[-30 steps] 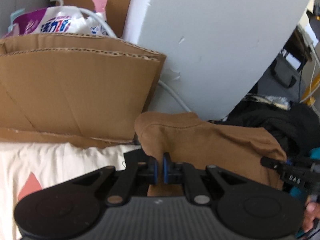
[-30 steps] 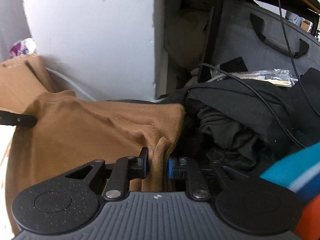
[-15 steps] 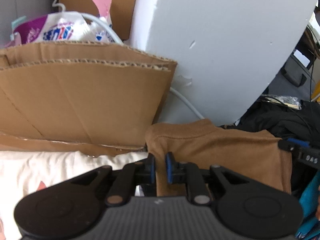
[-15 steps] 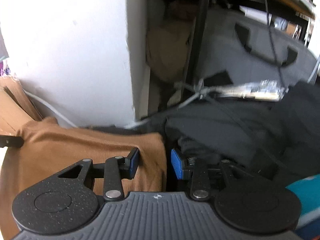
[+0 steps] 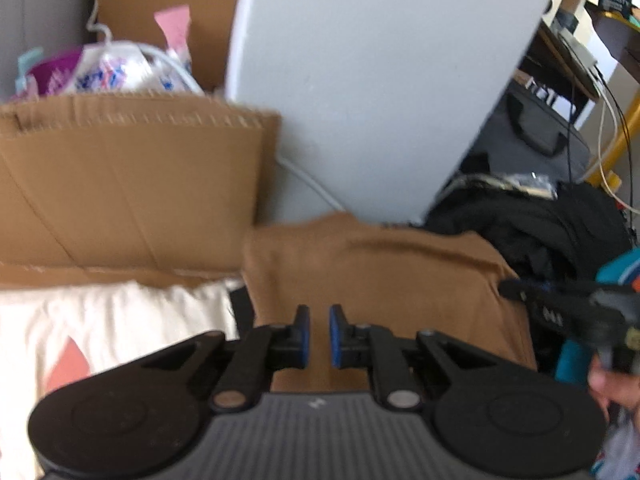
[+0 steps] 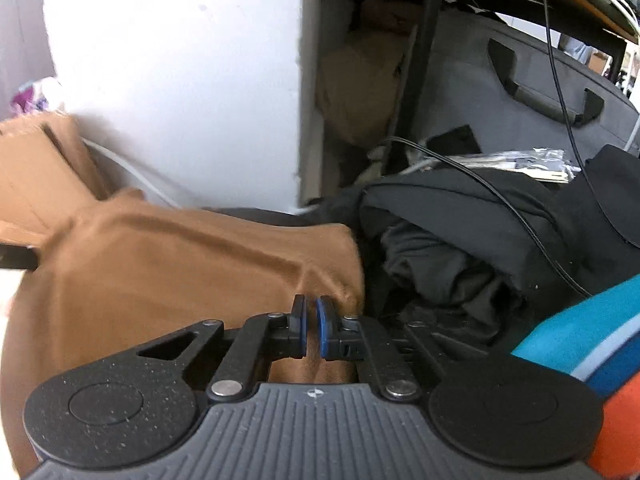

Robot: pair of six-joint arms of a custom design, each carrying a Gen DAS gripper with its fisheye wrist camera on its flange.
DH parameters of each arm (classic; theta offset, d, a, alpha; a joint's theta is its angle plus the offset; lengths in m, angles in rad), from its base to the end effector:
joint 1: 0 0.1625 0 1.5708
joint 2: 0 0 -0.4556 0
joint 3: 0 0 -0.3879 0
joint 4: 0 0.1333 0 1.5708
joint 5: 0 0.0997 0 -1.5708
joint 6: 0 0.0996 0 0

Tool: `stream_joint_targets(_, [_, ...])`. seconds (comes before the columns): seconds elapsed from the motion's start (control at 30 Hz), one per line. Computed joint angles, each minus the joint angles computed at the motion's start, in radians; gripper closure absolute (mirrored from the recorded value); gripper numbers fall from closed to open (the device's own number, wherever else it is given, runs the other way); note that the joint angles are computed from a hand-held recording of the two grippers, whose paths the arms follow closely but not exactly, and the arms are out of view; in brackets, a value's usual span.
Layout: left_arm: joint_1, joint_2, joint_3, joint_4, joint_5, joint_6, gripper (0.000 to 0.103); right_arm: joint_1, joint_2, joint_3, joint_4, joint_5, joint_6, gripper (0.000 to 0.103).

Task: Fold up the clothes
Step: 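Lower the brown shirt onto the black clothes and open the right gripper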

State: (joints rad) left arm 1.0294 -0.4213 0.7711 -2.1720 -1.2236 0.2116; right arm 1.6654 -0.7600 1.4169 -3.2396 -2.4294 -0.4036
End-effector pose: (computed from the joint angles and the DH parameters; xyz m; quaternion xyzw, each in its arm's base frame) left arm -0.3205 -0.8575 0.1500 0.3391 0.9167 -0.1499 0.1488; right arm 0.1281 -0.7367 0.2895 0.0006 -0.8205 0.3794 0.4276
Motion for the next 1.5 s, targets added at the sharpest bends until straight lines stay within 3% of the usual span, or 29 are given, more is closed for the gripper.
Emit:
stream_joint_targets(0.1, [0.005, -0.005, 0.033, -0.027, 0.025, 0.006, 0.094, -0.015, 0.012, -0.022, -0.007, -0.007, -0.009, 0.096])
stream_joint_targets(0.2, [0.006, -0.02, 0.067, -0.057, 0.035, 0.009, 0.093, -0.012, 0.03, -0.048, -0.04, -0.022, -0.079, 0.095])
stream_joint_targets(0.57, [-0.006, -0.115, 0.208, -0.106, 0.045, -0.044, 0.093, 0.026, -0.039, 0.057, 0.006, 0.041, 0.0, 0.095])
stream_joint_targets(0.93, [-0.002, -0.197, 0.347, -0.109, 0.062, -0.155, 0.066, 0.03, -0.067, 0.166, -0.042, 0.037, 0.038, 0.095])
stream_joint_targets(1.27, [0.005, -0.271, 0.509, -0.165, 0.032, -0.121, 0.063, 0.006, -0.06, 0.221, -0.088, -0.03, 0.048, 0.094])
stream_joint_targets(1.5, [0.001, -0.305, 0.588, -0.188, 0.034, -0.138, 0.059, 0.023, -0.056, 0.242, -0.15, -0.049, -0.031, 0.093])
